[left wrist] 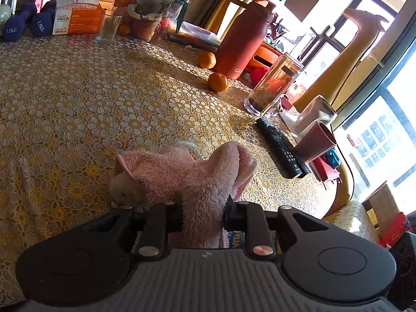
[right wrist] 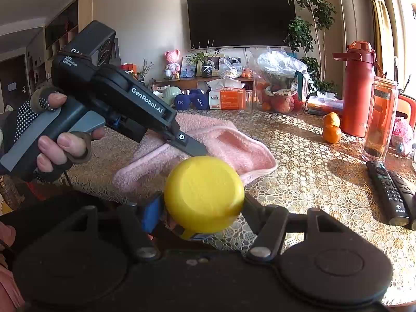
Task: Organize objects
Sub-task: 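Wipe the jar side again with the towel in the left gripper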
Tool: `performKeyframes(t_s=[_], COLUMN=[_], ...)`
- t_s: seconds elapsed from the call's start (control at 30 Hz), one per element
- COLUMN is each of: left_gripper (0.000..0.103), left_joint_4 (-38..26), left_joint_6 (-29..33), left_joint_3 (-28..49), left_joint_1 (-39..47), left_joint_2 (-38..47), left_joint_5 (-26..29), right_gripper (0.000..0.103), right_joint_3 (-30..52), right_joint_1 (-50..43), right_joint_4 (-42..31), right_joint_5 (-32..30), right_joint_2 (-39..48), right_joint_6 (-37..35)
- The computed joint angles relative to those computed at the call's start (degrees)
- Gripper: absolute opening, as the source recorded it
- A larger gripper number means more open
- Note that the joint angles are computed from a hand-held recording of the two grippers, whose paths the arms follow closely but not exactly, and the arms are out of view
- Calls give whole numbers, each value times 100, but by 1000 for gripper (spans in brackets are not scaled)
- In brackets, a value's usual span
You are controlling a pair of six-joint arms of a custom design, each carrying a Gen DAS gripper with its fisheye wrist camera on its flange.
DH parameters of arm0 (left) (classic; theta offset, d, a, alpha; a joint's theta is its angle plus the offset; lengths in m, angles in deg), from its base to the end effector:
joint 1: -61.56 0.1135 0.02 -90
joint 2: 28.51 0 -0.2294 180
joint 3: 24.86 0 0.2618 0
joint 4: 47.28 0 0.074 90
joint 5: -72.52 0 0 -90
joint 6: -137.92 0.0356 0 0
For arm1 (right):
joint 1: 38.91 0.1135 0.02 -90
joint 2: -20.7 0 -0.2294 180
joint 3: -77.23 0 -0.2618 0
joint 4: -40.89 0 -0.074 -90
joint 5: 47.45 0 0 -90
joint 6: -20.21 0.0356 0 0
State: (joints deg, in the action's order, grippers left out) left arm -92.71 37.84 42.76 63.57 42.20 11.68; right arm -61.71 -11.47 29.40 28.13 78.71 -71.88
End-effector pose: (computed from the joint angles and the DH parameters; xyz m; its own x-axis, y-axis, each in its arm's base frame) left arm 0.2757 -0.0077 0.2372 -0.7883 -0.1806 -0.5882 0.1564 0.8658 -0.4753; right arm 0.2127 0.1204 0.1801 -0.3990 -0.2470 -0.8831 -0.6556 0.7501 0.0864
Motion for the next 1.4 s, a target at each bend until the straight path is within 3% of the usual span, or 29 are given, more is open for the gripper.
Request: performKeyframes(t_s=[0.23, 0.4, 0.63, 0.7, 0.87, 0.97, 1.1, 1.23, 1.4], left_gripper=[22, 22, 22, 22, 22, 22, 22, 22, 22], left_joint_4=[47, -26, -276, -321, -369, -420, -600, -565, -327], left_joint_6=[-9, 17, 317, 371, 497, 618, 777, 811, 672], left_joint_3=[342, 680, 1126, 1173, 1170, 1067, 1025, 1034, 1078], left_joint_1=[549, 1295, 1931, 2015, 1936, 1671, 1070, 302, 231], left_joint_2=[95, 336, 471, 530, 594, 470, 232, 223, 726], left_joint_5=[307, 683, 745, 756, 788, 832, 963, 596, 191], right_gripper=[62, 62, 62, 62, 62, 62, 62, 62, 62], right_joint_3=[827, 1447, 2540, 2772, 2228, 1867, 1531, 1445, 1470], right_joint_1=[104, 347, 639, 664, 540, 408, 473, 562, 568], right_joint_4=[179, 306, 1321, 1327, 1315, 1054, 877, 869, 817], right_joint_5=[189, 597, 937, 1004, 780, 494, 575, 696, 704], right_joint_2=[946, 1629, 3205, 3532, 3178, 2723, 2355, 2275, 2274], right_joint_6=[736, 611, 781, 781, 493, 282, -99, -288, -205])
